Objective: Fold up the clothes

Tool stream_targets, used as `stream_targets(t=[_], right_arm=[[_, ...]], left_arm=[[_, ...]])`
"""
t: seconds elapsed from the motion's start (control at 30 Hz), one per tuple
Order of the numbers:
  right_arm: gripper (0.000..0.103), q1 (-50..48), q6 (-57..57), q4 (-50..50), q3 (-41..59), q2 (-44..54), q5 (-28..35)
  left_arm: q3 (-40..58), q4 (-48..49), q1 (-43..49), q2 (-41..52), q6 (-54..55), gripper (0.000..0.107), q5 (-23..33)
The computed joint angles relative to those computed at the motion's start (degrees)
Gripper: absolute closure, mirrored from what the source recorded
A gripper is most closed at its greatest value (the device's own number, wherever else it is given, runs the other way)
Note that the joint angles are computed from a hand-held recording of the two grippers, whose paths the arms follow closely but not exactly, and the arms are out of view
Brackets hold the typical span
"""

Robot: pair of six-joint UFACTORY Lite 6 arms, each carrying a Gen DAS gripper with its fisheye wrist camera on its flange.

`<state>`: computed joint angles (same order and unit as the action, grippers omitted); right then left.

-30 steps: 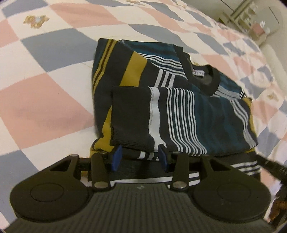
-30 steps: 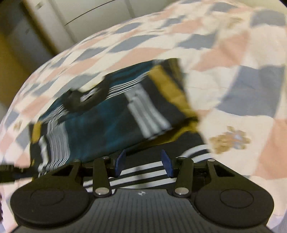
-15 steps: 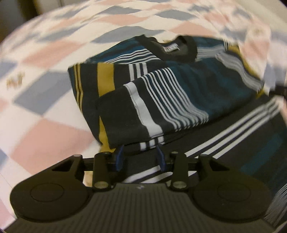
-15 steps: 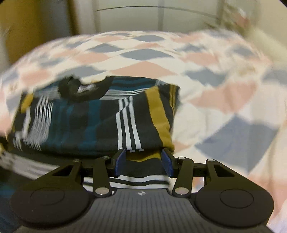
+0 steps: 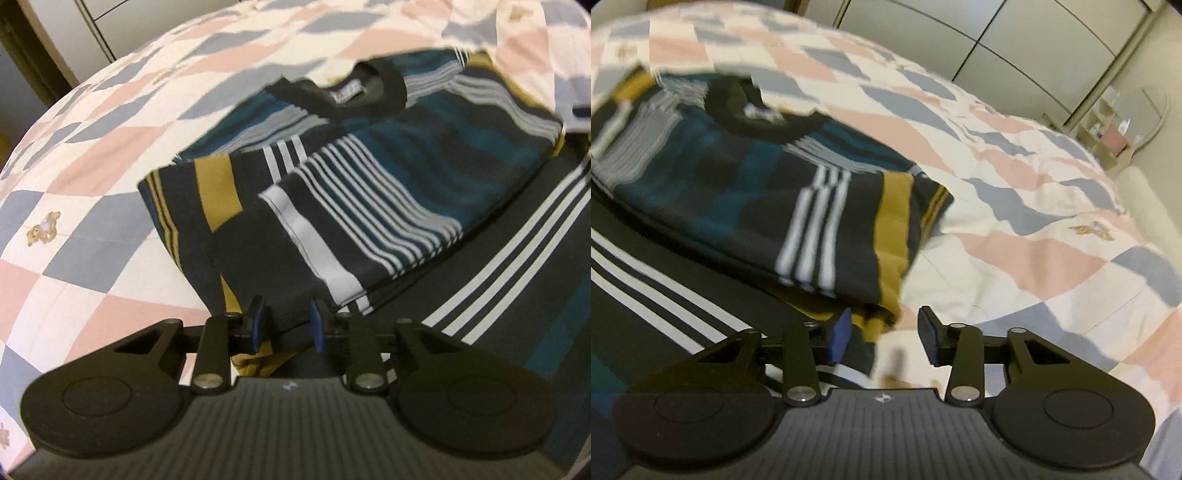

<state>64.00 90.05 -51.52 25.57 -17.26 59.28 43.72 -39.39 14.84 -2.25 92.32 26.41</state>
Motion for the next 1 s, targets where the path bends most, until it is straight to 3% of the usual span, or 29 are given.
stream_targets(t=[0.1,0.2,0.27,0.3,0.53,0.83,0.93,1.0], right_arm=[[0.065,-3.14,-1.79,-2.85,-0.24,3.72,-2.06],[0.067,-4.92,-2.86,-6.15,-0.31,6.51,-3.35],[0.080,-5.36,-4.96,-7.99,0.16,8.34,-4.09],[0.101,-5.02,-5.76,-8.43,0.31,8.35,-4.15],[0.099,-1.96,-7.00,-6.48,2.49,6.49,0.58],[0.092,-1.91,-4.97,-5.33,3.73,10.35,-0.14],[0.083,-1.49,-4.92,-4.99,3.86,10.77,-0.15],[0.082,-1.06,-4.53,-4.87,3.88,11.04,-0.28]], left_arm=[[-0.56,-2.21,-0.16,0.52,2.88,0.092,-1.00],[-0.70,-5.41,0.66,0.40,6.96,0.107,-0.33],[-1.27,-8.49,1.47,-0.45,11.06,0.107,-0.38],[-1.42,-9.84,1.92,-0.85,12.78,0.107,-0.39],[-0.67,-6.28,4.73,-2.12,12.22,0.105,4.64],[-9.03,-11.69,0.73,-6.26,28.47,0.100,-2.44],[-10.52,-12.46,1.29,-7.48,32.94,0.089,-2.62],[-11.75,-15.58,1.33,-7.80,37.88,0.083,-3.90]])
